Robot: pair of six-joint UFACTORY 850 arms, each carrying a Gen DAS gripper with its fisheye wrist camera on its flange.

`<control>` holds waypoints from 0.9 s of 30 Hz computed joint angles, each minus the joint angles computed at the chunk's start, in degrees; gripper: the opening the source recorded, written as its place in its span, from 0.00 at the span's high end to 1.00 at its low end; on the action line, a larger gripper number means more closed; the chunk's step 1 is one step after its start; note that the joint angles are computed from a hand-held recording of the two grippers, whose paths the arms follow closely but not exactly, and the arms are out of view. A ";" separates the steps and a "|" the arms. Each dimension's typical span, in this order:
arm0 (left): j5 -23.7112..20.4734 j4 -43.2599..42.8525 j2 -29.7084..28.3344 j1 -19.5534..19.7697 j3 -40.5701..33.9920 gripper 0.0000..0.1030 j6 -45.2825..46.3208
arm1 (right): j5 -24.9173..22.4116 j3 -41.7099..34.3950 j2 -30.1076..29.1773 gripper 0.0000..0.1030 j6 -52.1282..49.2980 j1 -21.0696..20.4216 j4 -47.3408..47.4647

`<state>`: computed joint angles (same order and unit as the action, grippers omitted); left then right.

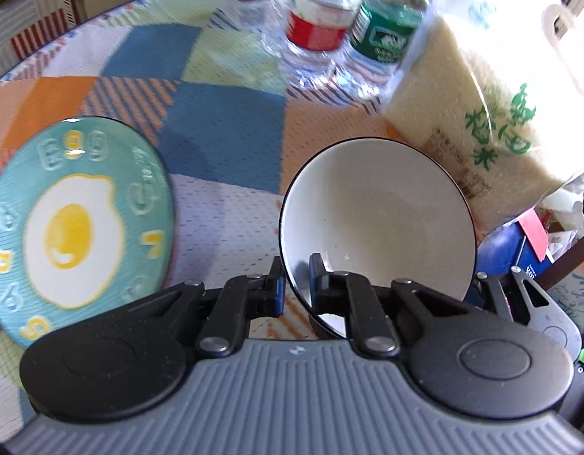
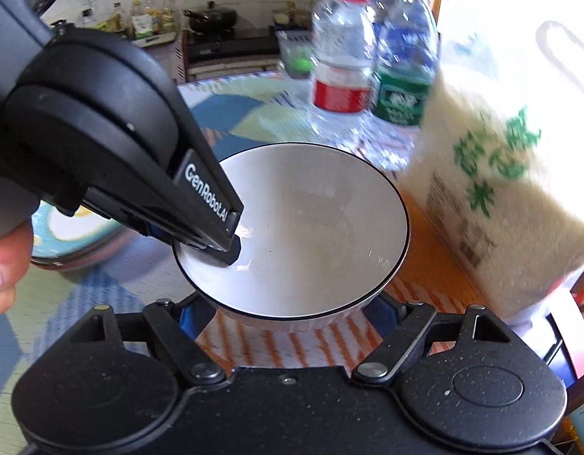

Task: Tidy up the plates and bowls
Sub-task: 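Carry the third bowl with the left gripper onto the bowl stack, release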

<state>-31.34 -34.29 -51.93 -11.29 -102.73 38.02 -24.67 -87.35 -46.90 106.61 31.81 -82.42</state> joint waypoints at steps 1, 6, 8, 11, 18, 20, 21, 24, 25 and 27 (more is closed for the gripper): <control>1.04 0.44 0.99 0.18 1.14 0.90 0.16 | -0.27 -0.33 0.02 0.16 0.04 0.34 -0.25; 3.59 0.99 5.05 2.06 5.69 0.89 0.36 | 0.78 -1.42 0.26 0.16 1.71 1.76 -3.15; 4.24 1.33 6.82 2.98 7.44 0.89 0.09 | 0.94 -2.09 0.33 0.16 1.60 2.58 -3.40; 5.78 1.74 9.76 4.39 10.59 0.89 0.64 | 1.41 -3.36 0.35 0.16 0.95 3.79 -3.69; 8.43 5.71 14.95 7.79 15.84 0.88 -2.53 | 3.31 -6.99 -0.58 0.16 0.23 6.58 -5.06; 8.73 7.12 16.01 8.79 16.87 0.88 -3.79 | 4.22 -8.52 -1.20 0.16 -1.89 7.14 -3.91; 8.69 7.28 16.54 9.43 17.37 0.88 -3.86 | 4.81 -9.19 -1.48 0.16 -2.80 7.30 -3.49; 8.46 7.15 17.66 11.28 18.27 0.88 -3.93 | 5.31 -11.47 -2.40 0.16 -6.45 8.68 -1.37; 8.40 7.22 17.98 11.91 18.52 0.88 -4.04 | 5.54 -12.20 -2.77 0.16 -7.39 9.01 -0.96; 8.79 7.59 18.45 12.93 18.97 0.88 -4.47 | 6.19 -14.02 -3.65 0.16 -10.32 9.54 0.87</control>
